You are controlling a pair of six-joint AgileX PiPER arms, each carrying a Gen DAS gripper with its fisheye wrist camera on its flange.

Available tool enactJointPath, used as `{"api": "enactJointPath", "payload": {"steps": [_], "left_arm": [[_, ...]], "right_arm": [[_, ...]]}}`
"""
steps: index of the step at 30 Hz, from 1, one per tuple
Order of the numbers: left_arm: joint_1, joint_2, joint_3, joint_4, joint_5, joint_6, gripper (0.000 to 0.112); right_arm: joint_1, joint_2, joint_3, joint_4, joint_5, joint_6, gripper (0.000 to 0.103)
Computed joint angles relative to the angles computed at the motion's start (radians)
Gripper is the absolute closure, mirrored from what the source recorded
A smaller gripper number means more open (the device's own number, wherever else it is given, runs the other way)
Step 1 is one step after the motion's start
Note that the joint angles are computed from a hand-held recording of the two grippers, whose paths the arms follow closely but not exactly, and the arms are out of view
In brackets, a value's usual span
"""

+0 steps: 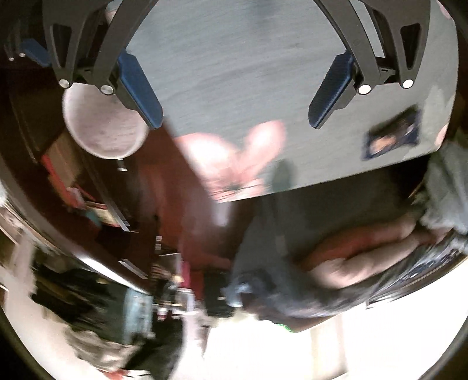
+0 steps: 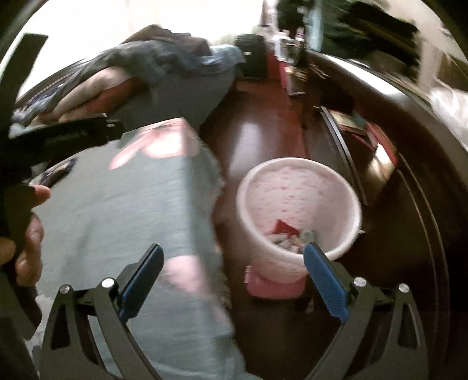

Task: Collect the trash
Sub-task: 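Move the left tool to the blue biscuit wrapper and grasp it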

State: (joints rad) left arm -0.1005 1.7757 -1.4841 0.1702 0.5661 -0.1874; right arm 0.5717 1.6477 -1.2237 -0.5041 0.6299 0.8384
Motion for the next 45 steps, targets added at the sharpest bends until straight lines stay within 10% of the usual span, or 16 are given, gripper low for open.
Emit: {"api": "enactJointPath", "payload": {"steps": [20, 29, 38, 45], "left_arm": [[0.494, 0.354, -0.467, -0.188, 0.212, 0.290, 0.013], [0.562, 0.620, -0.892, -0.336, 0.466, 0.308, 0.014], [0.578, 0.574, -0.785, -0.477, 0.417, 0.389, 0.105], [0.585, 0.382, -0.508, -0.644, 0.297, 0.553, 0.110]], "right_arm": [[0.266, 0.227, -0.348, 0.045, 0.108, -0.196, 0.005], [0.287, 0.267, -0.432, 0.061, 0.119, -0.231, 0.005], [0.306, 0.255, -0.424, 0.039, 0.122, -0.232, 0.005], [0.301, 0.212, -0.366, 0.041, 0.095, -0.221, 0.005]]}}
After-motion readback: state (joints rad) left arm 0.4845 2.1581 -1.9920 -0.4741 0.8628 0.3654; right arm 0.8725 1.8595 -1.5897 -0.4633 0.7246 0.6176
